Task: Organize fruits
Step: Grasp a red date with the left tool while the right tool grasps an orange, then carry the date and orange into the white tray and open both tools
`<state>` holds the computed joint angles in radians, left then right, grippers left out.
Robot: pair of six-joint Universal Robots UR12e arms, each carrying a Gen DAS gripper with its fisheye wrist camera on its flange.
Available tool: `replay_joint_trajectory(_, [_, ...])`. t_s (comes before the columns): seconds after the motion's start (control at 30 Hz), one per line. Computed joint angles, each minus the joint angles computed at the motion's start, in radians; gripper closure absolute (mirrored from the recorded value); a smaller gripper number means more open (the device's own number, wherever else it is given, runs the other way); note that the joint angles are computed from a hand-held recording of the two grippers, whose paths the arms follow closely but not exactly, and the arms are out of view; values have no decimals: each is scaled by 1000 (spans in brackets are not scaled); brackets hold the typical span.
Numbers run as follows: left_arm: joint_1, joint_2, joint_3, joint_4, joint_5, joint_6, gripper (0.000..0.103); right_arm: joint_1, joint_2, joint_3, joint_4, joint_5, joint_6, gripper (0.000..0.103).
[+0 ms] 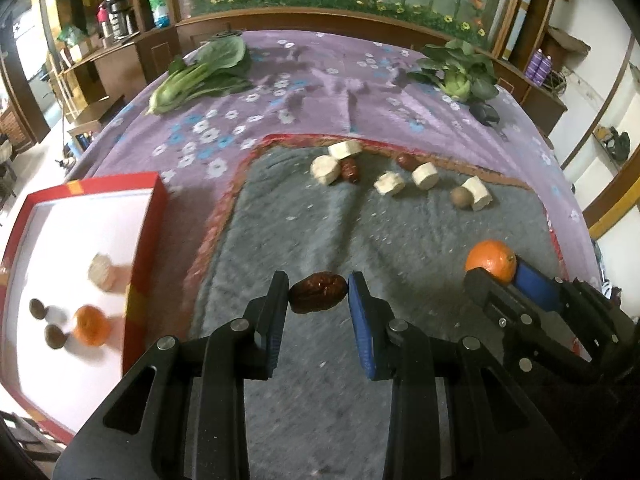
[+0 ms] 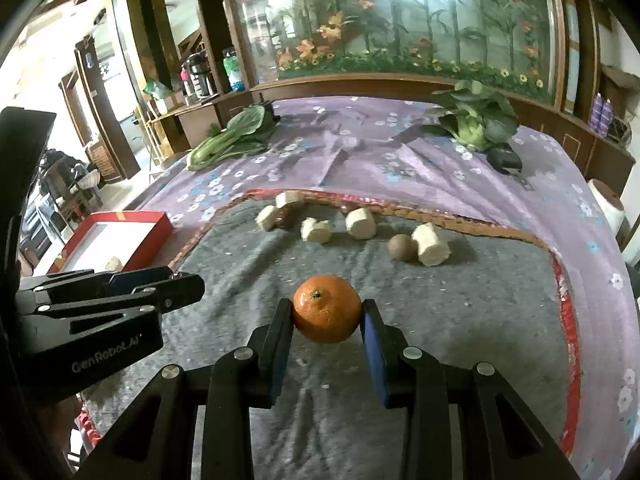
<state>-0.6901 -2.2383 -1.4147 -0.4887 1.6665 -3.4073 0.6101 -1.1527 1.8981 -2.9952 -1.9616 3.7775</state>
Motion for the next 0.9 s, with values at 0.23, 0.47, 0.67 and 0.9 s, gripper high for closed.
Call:
replay_joint_trajectory(0.23, [16,36,-69,52,22,-26,73,27,25,-49,28,-8,-10,70])
replay_joint_trajectory(0.47, [31,58,-112,85,27,-39,73,44,50,-99,69,-2,-19,70])
replay_joint_trajectory(0.67, [46,77,-142,114,38,-50,73,53,68,-135,92,6,-39,70])
replay_joint_trajectory(0.9, [72,99,-178,140,62,-68,73,62,99,-190,106,30,-79,70])
